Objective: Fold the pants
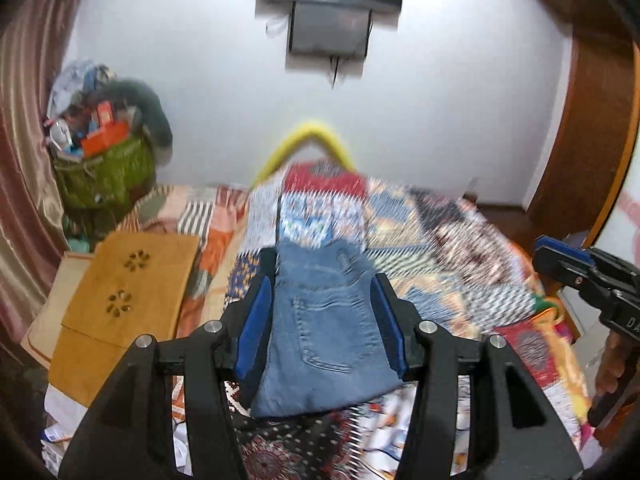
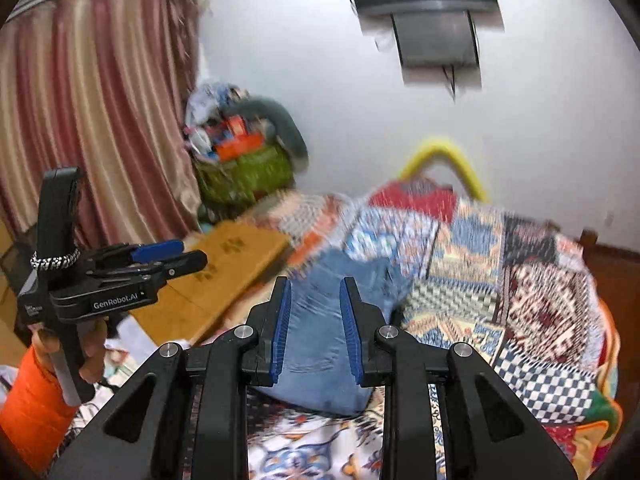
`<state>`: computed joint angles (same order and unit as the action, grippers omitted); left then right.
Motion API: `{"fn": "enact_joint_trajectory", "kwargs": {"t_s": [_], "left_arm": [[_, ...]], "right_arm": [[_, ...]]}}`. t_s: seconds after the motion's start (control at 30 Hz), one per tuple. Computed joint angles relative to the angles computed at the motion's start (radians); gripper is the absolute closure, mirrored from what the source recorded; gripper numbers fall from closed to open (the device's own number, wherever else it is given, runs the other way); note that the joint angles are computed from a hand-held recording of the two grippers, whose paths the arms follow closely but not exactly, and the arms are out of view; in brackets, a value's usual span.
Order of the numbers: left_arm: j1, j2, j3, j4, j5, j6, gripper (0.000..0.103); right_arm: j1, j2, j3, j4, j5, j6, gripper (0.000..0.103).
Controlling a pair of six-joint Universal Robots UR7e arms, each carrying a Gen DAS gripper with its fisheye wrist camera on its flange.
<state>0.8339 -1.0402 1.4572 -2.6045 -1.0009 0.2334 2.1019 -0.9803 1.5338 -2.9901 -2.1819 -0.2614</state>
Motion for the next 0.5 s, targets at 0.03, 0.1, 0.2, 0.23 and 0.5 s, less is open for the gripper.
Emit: {"fn": "enact_joint_trajectory", "kwargs": {"t_s": [0.03,0.1,0.2,0.23,0.5], "left_arm": [[-0.02,-0.036,0.039,-0.028,0.003,0.003,0.052],[-0.062,-0.102,0.121,-0.102,0.025,0.032,0.052],[-0.116,-0.181,0.228,-0.211,0.059,0.069,0.052],[-0.137,-0.209,0.269,-0.257,0.074,0.081,0.052],[-0.242,-0.349,0.471,-0.437,0.132,0.111,0.049]], "right_arm": [[0.018,-0.008,0.013,-0.027,-0.004,-0.014,0.081],[0.057,-0.024,0.044,-0.091,-0.014,-0.045,0.081],[0.103,-0.045,0.093,-0.174,-0.009,-0.074,0.081],[0.117,-0.048,0.106,-0.199,-0.013,-0.085,0.081],[0.214,-0.02,0.183,-0.453,-0.085,-0.231,0.077]]}}
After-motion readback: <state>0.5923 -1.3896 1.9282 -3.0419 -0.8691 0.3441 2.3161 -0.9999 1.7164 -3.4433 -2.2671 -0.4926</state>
